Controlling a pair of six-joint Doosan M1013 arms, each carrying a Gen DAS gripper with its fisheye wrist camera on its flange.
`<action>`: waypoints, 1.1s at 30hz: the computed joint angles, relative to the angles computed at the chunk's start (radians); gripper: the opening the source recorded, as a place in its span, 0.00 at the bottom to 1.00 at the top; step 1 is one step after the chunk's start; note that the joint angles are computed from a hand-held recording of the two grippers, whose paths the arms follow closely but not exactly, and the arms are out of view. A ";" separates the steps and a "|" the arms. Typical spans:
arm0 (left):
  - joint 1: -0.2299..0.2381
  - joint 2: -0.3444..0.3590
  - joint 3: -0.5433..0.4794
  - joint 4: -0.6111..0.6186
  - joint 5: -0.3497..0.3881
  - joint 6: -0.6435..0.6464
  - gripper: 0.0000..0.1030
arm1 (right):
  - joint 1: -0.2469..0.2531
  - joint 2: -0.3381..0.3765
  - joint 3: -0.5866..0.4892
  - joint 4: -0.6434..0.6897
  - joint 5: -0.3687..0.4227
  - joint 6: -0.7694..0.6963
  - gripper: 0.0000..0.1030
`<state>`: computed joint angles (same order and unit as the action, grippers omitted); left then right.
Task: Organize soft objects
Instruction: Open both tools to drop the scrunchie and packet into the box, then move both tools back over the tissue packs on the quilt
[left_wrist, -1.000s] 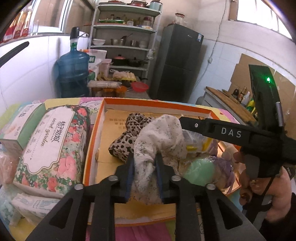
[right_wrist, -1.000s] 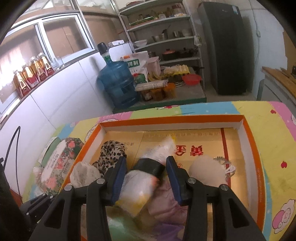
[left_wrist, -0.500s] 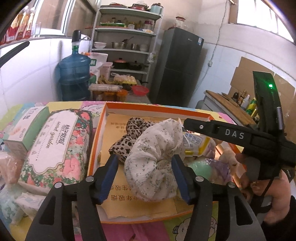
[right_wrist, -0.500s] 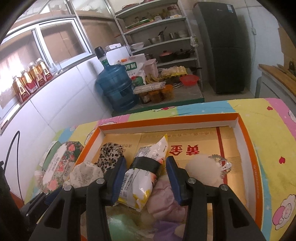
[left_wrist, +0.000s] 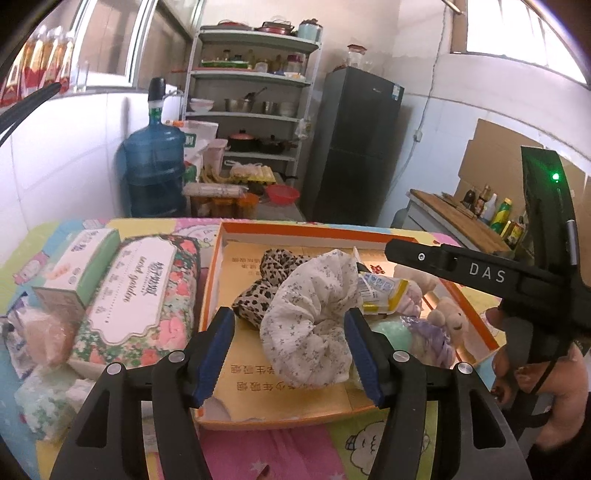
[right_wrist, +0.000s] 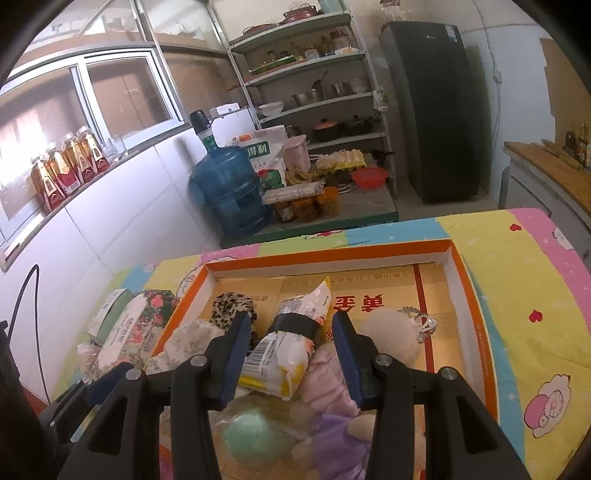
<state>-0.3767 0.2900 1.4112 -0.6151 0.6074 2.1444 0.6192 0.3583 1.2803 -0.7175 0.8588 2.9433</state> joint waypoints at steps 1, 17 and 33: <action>-0.001 -0.005 0.005 0.006 -0.011 0.005 0.61 | 0.004 0.000 -0.002 -0.007 0.008 0.004 0.45; 0.036 -0.075 0.076 -0.010 -0.064 0.057 0.62 | 0.076 0.008 -0.041 -0.088 0.087 0.061 0.45; 0.101 -0.128 0.128 -0.095 -0.071 0.142 0.62 | 0.151 0.051 -0.130 -0.147 0.180 0.051 0.45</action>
<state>-0.2759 0.1620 1.5397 -0.7102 0.5364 2.2863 0.7700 0.4096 1.1504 -0.8643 1.0391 2.9939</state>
